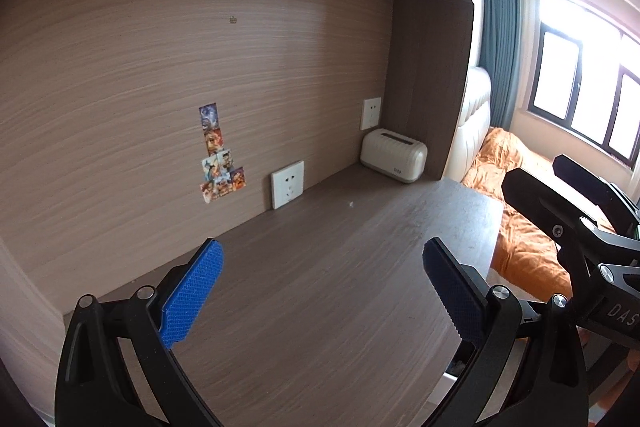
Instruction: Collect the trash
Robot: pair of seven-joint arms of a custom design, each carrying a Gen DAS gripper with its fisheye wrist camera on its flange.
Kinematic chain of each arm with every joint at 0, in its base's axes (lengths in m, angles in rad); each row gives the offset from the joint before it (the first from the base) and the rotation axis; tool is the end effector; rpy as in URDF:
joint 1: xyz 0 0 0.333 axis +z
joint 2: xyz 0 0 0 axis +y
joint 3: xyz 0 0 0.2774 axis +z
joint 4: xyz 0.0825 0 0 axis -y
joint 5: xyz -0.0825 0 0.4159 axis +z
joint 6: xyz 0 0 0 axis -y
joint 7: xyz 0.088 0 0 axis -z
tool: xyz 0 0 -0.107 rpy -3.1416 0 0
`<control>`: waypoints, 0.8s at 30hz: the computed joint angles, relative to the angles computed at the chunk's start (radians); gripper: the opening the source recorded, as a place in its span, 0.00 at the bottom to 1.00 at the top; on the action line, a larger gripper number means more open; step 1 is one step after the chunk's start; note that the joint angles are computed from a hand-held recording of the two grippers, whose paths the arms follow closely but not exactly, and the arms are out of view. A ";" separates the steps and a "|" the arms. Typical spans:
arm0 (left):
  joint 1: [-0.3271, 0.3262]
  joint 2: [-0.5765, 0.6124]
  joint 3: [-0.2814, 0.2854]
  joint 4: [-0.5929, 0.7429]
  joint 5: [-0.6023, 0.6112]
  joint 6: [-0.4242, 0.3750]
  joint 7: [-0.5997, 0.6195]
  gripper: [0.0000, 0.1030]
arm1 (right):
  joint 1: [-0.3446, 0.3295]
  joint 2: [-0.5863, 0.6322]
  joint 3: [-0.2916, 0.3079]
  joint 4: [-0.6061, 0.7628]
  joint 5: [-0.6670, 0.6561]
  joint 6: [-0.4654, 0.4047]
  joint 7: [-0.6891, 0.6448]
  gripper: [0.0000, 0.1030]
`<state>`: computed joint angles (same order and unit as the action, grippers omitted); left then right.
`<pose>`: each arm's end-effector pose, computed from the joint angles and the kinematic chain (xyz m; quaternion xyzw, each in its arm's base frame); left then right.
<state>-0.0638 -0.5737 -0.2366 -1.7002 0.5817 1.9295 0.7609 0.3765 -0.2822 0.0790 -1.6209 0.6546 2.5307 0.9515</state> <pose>0.3774 -0.1320 0.8588 -0.7468 0.4350 -0.2731 0.4225 0.4663 0.2317 0.8380 -0.7359 0.2997 -0.2182 0.5666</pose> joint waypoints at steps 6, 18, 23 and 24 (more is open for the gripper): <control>0.011 -0.010 0.003 -0.003 0.006 -0.015 -0.007 0.95 | 0.005 0.000 0.007 -0.001 -0.005 0.004 0.010 0.96; 0.019 -0.013 0.022 -0.017 -0.007 0.016 -0.004 0.95 | 0.008 0.020 0.011 0.020 -0.019 0.011 0.024 0.96; 0.021 -0.008 0.026 -0.015 -0.014 0.020 -0.001 0.95 | 0.006 0.021 0.010 0.020 -0.018 0.012 0.028 0.96; 0.020 -0.008 0.027 -0.016 -0.016 0.022 0.001 0.95 | 0.006 0.022 0.010 0.020 -0.017 0.017 0.030 0.96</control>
<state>-0.0442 -0.5812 -0.2100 -1.7162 0.5655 1.9519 0.7620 0.3821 -0.2599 0.0891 -1.6009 0.6377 2.5475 0.9817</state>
